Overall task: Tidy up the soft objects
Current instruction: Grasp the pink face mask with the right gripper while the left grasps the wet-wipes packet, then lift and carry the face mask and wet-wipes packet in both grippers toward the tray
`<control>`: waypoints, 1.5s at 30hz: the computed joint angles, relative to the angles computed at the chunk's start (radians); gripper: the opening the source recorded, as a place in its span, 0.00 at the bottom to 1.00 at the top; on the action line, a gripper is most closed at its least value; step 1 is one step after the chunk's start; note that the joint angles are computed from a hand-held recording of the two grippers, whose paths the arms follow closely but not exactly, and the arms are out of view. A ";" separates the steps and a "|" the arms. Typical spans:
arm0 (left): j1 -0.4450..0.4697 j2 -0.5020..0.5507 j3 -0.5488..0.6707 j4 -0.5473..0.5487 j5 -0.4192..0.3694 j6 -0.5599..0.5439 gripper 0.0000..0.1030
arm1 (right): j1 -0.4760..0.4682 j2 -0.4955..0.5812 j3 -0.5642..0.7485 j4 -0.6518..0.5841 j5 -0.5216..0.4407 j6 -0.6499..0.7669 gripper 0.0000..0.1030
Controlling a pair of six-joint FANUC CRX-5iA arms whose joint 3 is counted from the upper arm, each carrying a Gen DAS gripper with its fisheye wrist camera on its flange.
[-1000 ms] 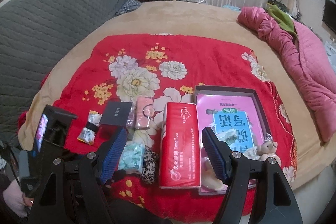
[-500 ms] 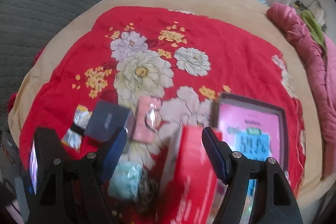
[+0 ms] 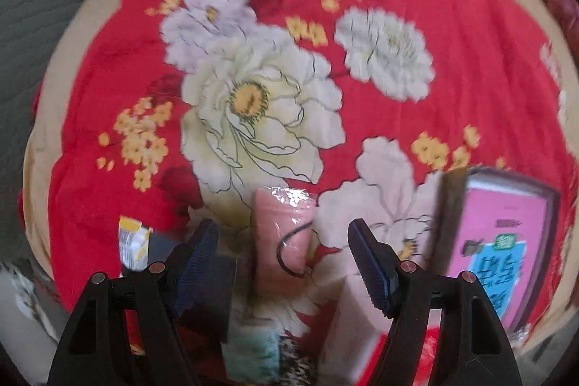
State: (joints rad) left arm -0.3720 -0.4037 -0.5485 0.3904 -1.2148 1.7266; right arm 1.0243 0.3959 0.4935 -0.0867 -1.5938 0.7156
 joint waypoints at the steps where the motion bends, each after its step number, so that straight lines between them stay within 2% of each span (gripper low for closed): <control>1: -0.001 0.002 0.002 -0.002 0.000 0.001 0.60 | -0.010 0.018 0.016 -0.022 -0.013 -0.005 0.73; 5: 0.004 0.009 -0.004 0.017 0.003 -0.015 0.55 | -0.020 0.079 0.069 -0.051 -0.069 -0.004 0.73; 9: 0.014 0.017 -0.021 0.051 0.018 -0.032 0.52 | -0.031 0.091 0.058 -0.089 -0.068 -0.024 0.73; 10: 0.023 0.019 -0.026 0.058 0.016 -0.040 0.51 | -0.035 0.084 0.037 -0.094 -0.053 -0.038 0.71; 12: 0.025 0.026 -0.028 0.060 0.015 -0.043 0.50 | -0.040 0.062 -0.010 -0.095 -0.013 -0.060 0.56; 16: 0.033 0.030 -0.037 0.069 0.020 -0.056 0.47 | -0.043 0.007 -0.095 -0.089 0.070 -0.090 0.45; 18: 0.048 0.027 -0.050 0.099 0.030 -0.069 0.45 | -0.049 -0.036 -0.139 -0.092 0.126 -0.104 0.43; 24: 0.100 -0.022 -0.084 0.141 0.025 -0.105 0.42 | -0.053 -0.154 -0.231 -0.023 0.226 -0.151 0.42; 33: 0.127 -0.068 -0.046 0.098 -0.011 -0.096 0.42 | -0.016 -0.277 -0.294 0.075 0.245 -0.224 0.42; 36: 0.097 -0.070 -0.019 0.070 -0.007 -0.058 0.42 | 0.000 -0.296 -0.300 0.108 0.262 -0.237 0.42; 41: 0.096 -0.087 -0.018 0.055 -0.008 -0.043 0.38 | 0.032 -0.321 -0.302 0.145 0.281 -0.262 0.43; 45: 0.151 -0.128 -0.068 0.076 -0.027 -0.091 0.33 | 0.073 -0.343 -0.300 0.179 0.286 -0.268 0.43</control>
